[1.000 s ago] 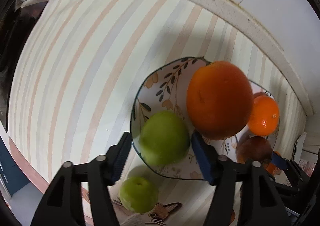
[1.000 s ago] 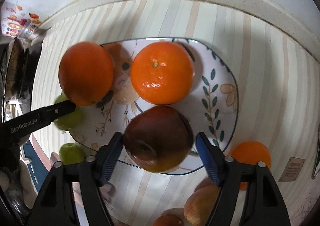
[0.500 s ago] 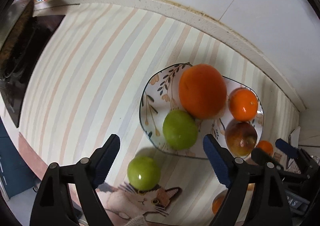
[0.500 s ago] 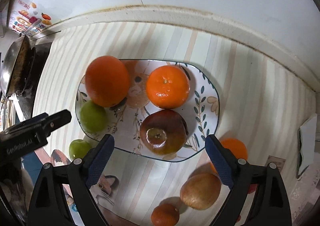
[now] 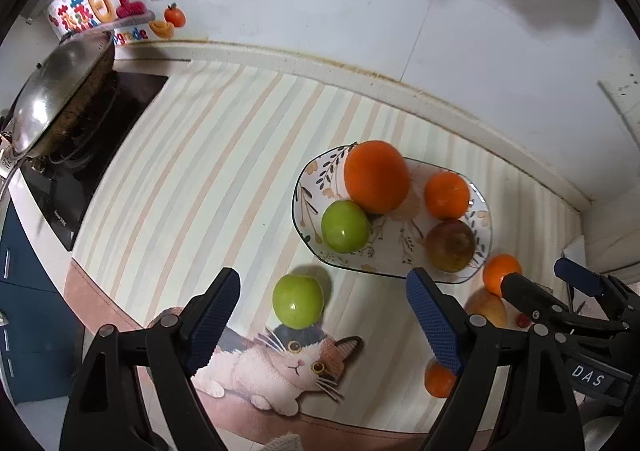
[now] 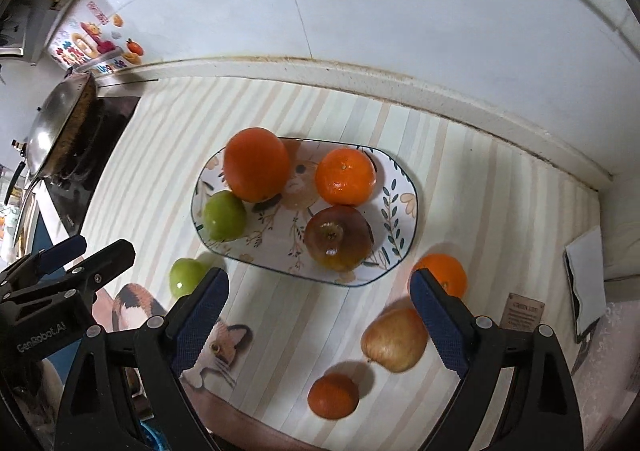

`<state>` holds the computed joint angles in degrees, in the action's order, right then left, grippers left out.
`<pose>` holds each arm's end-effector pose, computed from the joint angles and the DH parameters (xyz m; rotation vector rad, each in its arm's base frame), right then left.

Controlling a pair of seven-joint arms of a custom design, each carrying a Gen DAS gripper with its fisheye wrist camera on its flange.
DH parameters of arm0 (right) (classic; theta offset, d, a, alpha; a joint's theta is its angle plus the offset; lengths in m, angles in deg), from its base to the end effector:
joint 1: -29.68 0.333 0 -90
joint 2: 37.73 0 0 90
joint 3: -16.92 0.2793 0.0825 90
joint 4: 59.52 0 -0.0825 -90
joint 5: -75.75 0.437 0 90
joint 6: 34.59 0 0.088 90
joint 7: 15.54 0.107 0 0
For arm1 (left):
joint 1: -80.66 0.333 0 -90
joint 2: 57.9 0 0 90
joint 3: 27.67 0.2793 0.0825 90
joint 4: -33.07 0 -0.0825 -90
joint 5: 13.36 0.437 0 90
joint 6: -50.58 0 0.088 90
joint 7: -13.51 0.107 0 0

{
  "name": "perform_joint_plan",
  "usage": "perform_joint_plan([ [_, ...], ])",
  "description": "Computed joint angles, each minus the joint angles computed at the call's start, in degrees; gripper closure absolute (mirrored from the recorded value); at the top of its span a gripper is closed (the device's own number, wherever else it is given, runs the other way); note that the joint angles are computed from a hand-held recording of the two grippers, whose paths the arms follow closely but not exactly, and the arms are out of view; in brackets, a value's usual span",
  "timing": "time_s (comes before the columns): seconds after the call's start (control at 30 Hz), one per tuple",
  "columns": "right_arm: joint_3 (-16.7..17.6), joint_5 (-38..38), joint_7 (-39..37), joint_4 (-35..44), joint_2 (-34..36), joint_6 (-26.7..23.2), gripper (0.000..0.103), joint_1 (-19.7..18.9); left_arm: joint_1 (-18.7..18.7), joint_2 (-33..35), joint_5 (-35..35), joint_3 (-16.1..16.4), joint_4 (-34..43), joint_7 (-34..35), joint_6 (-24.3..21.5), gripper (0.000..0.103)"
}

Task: Organize fruits
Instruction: 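Grasp the second green apple with the left gripper while the right grasps a tangerine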

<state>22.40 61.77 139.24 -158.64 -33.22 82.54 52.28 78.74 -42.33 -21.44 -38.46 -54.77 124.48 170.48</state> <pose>0.5886 0.2973 0.5004 -1.4018 2.5210 -0.3140 0.6966 -0.1514 0.4851 -1.5028 2.5957 -0.4954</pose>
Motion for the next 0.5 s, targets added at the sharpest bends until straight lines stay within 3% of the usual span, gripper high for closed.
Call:
perform_joint_plan([
  [0.27,2.0,-5.3,5.0,-1.0,-4.2,-2.0,0.009,1.7,1.0,-8.9,-5.0,0.8,-8.8,5.0,4.3,0.018],
  [0.5,3.8,-8.3,8.7,-1.4,-6.7,-3.0,0.009,2.4,0.5,-13.2,-7.9,2.2,-12.9,7.4,5.0,0.018],
])
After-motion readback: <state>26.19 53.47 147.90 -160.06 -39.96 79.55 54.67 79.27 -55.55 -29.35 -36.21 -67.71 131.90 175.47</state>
